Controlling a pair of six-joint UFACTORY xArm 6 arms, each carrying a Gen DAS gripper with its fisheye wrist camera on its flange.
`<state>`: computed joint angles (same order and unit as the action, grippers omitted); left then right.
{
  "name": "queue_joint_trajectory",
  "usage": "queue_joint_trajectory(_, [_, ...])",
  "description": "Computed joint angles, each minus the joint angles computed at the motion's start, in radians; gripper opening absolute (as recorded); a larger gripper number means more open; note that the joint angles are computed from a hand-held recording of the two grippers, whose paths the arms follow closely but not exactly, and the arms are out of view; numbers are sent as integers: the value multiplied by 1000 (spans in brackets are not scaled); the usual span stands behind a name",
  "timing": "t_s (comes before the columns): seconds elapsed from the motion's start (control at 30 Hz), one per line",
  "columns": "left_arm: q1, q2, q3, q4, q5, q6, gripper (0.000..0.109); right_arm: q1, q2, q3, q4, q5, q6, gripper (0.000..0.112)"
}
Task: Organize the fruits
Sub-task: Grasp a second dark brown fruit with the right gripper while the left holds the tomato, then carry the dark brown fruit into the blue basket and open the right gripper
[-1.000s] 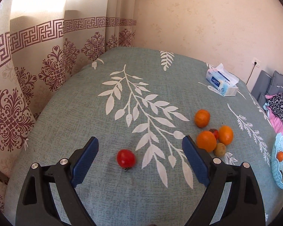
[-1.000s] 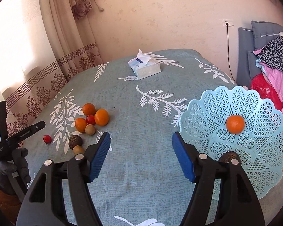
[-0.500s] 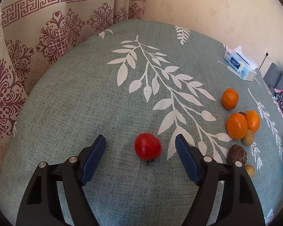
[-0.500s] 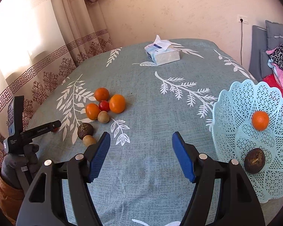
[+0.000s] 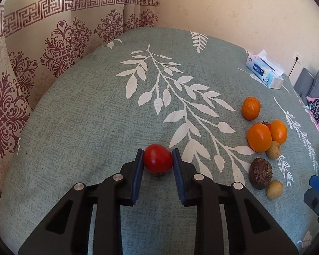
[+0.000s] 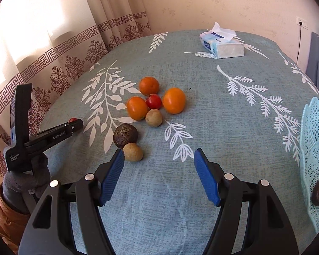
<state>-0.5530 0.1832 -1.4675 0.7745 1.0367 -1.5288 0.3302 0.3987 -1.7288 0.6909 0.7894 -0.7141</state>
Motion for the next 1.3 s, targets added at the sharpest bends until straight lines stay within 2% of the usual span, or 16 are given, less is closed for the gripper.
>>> queue_joint_trajectory(0.17, [-21, 3, -14, 34, 9, 5, 27, 26, 68, -96, -28, 73, 22, 70])
queue_joint_trajectory(0.53, [-10, 2, -3, 8, -11, 7, 27, 85, 235, -331, -119, 151, 65, 69])
queue_joint_trajectory(0.67, [-8, 2, -2, 3, -13, 6, 27, 98, 300, -422, -147, 191, 79, 55])
queue_joint_trajectory(0.7, [-6, 1, -1, 1, -15, 6, 27, 103, 300, -415, -150, 175, 75, 55])
queue_joint_trajectory(0.8, [-5, 3, -2, -3, -18, 10, 27, 108, 293, -399, -158, 144, 67, 41])
queue_joint_trajectory(0.97, [-7, 6, -5, 1, -18, 16, 27, 99, 286, -396, -139, 145, 63, 41])
queue_joint_trajectory(1.13, [-7, 11, -8, -2, -23, 27, 27, 91, 205, -283, -90, 60, 5, 41])
queue_joint_trajectory(1.3, [-14, 15, -17, 10, -19, 31, 27, 59, 155, -232, -35, 28, -8, 41])
